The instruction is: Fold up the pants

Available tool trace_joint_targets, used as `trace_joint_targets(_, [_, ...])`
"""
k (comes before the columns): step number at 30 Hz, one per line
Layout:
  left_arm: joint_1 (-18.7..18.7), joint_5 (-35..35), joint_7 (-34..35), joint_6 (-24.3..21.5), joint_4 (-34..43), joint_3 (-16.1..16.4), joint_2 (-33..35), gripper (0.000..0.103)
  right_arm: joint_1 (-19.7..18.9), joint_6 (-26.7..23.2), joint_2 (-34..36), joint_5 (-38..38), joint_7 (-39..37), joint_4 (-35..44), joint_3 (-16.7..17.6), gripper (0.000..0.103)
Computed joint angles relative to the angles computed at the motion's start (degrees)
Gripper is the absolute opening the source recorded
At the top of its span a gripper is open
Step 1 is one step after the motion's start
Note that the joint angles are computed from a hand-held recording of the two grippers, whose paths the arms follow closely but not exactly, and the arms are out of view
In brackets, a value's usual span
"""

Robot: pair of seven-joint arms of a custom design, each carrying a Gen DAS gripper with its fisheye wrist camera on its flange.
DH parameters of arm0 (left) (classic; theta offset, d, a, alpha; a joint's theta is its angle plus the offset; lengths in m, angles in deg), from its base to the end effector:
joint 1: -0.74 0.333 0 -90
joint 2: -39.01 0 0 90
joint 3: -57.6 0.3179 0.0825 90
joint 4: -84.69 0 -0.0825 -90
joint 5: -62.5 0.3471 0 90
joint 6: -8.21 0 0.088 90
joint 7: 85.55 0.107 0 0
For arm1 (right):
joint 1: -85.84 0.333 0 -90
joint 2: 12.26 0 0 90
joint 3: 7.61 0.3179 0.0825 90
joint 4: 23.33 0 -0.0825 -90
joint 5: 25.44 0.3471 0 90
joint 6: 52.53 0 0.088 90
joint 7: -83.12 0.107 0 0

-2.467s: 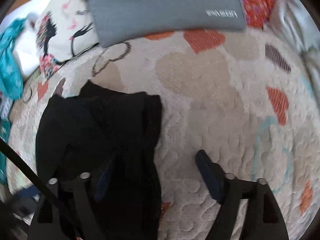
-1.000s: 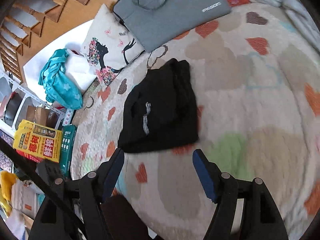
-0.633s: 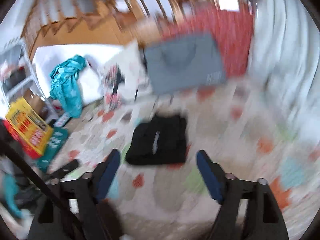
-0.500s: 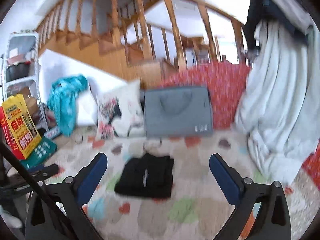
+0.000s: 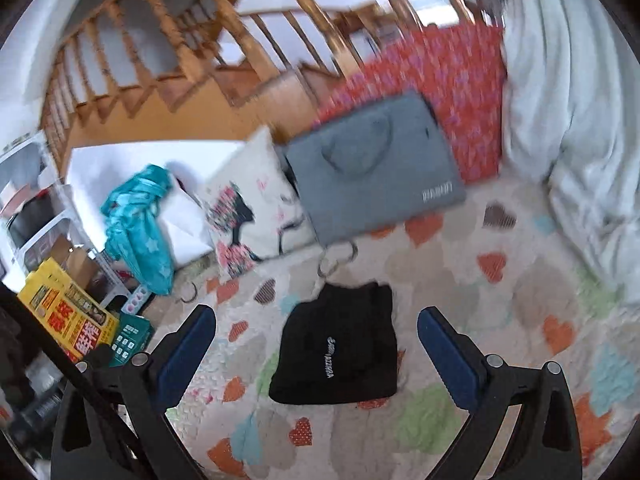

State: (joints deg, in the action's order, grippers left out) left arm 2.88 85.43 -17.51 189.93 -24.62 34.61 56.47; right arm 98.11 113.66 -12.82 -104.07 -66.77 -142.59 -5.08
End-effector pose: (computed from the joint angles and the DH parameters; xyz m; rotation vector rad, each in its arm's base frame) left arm 0.5884 -0.2310 0.4922 -1.4336 1.9594 -1.1448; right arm 0.5058 0.1945 0.5077 -1.0044 1.9133 -0.5926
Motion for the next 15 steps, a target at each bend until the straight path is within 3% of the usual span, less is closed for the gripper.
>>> trace_joint_targets(3, [-5.43, 1.57, -0.87, -3.81, 8.12, 3.54, 6.51, 0.103, -1.03, 0.94, 5.68, 10.51, -11.61, 4.28, -1.26, 0.099])
trace_joint_targets(8, [-11.06, 1.76, 0.32, -10.64, 24.06, 5.86, 18.58, 0.103, -0.99, 1.99, 14.39, 16.6, -19.44, 12.03, -4.21, 0.099])
trace_joint_targets(12, [-14.1, 2.01, 1.09, -13.03, 32.16, 8.58, 24.57, 0.103, 1.03, 4.08, 19.14, 16.09, -18.56, 14.14, -8.09, 0.099])
trace_joint_targets(14, [-15.2, 2.51, -0.16, -13.26, 33.66, 10.66, 25.88, 0.103, -3.3, 5.6, 21.33, 27.12, -29.28, 13.58, -3.46, 0.099])
trace_joint_targets(15, [-14.83, 1.93, 0.25, -14.78, 34.87, 10.07, 26.75, 0.103, -5.03, 6.29, 22.13, 30.95, -33.58, 13.63, -1.56, 0.099])
